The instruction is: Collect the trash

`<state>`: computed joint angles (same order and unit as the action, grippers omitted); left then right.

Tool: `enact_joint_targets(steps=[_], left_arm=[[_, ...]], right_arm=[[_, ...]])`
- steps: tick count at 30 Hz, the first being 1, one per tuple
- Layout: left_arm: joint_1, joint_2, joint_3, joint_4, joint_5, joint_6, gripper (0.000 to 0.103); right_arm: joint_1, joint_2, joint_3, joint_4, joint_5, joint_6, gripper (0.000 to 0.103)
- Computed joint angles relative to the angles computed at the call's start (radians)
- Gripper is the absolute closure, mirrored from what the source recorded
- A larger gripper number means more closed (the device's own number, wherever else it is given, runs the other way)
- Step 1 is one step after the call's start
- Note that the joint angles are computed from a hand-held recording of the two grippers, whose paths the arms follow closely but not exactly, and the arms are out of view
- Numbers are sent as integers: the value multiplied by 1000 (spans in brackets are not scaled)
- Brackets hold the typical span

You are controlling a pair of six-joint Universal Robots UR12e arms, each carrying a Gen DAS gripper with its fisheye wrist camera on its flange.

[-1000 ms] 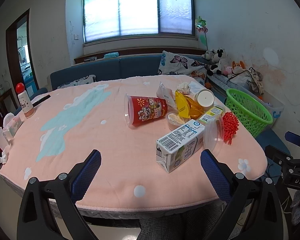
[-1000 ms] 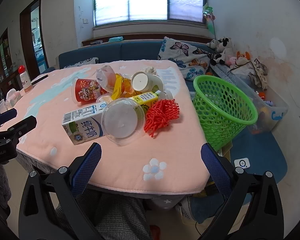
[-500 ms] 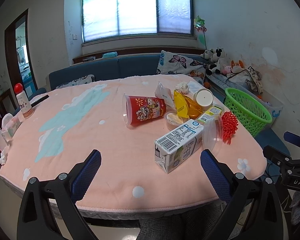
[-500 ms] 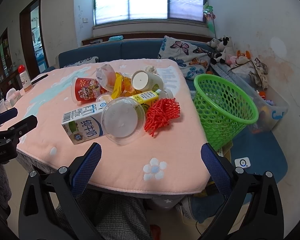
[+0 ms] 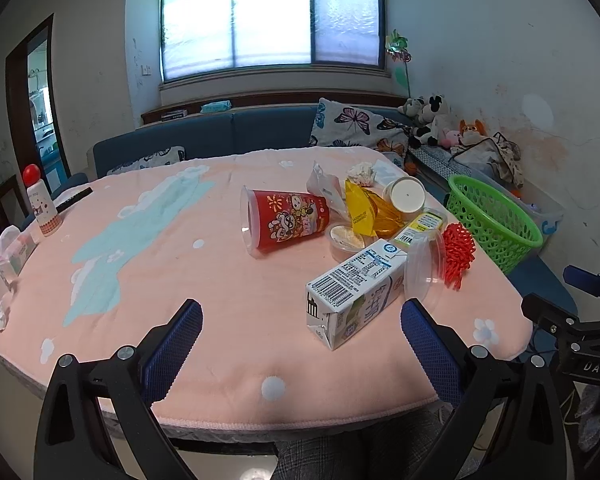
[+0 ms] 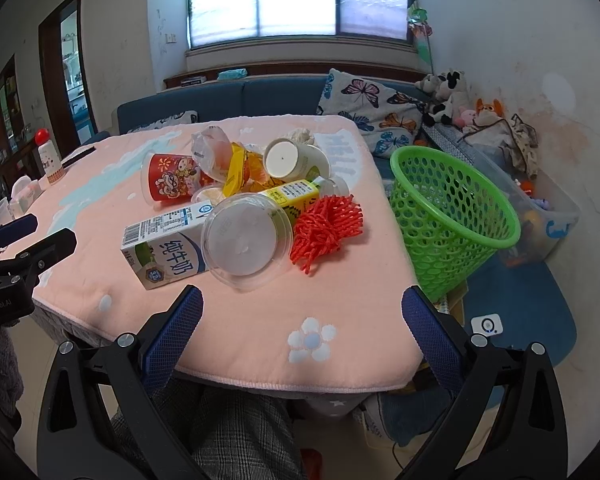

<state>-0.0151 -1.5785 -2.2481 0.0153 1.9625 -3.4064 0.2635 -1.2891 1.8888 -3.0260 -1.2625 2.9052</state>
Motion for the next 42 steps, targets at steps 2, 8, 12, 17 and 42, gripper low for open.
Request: enact_joint_targets(steps=[2, 8, 12, 17, 42], left_arm=[[2, -1, 2, -1, -3, 1, 6], [5, -6, 4, 0, -10, 1, 6], [5, -9, 7, -2, -12, 0, 6], [9, -12, 10, -4, -20, 0, 6], [60, -24, 42, -51, -135, 47, 7]], right_arm=[[0, 0, 0, 0, 1, 2, 4], [0, 5, -7, 7, 4, -1, 4], [0, 7, -11, 12, 6, -2, 4], [2, 9, -15, 16, 8, -4, 4], [6, 39, -63, 57, 15, -15, 4]])
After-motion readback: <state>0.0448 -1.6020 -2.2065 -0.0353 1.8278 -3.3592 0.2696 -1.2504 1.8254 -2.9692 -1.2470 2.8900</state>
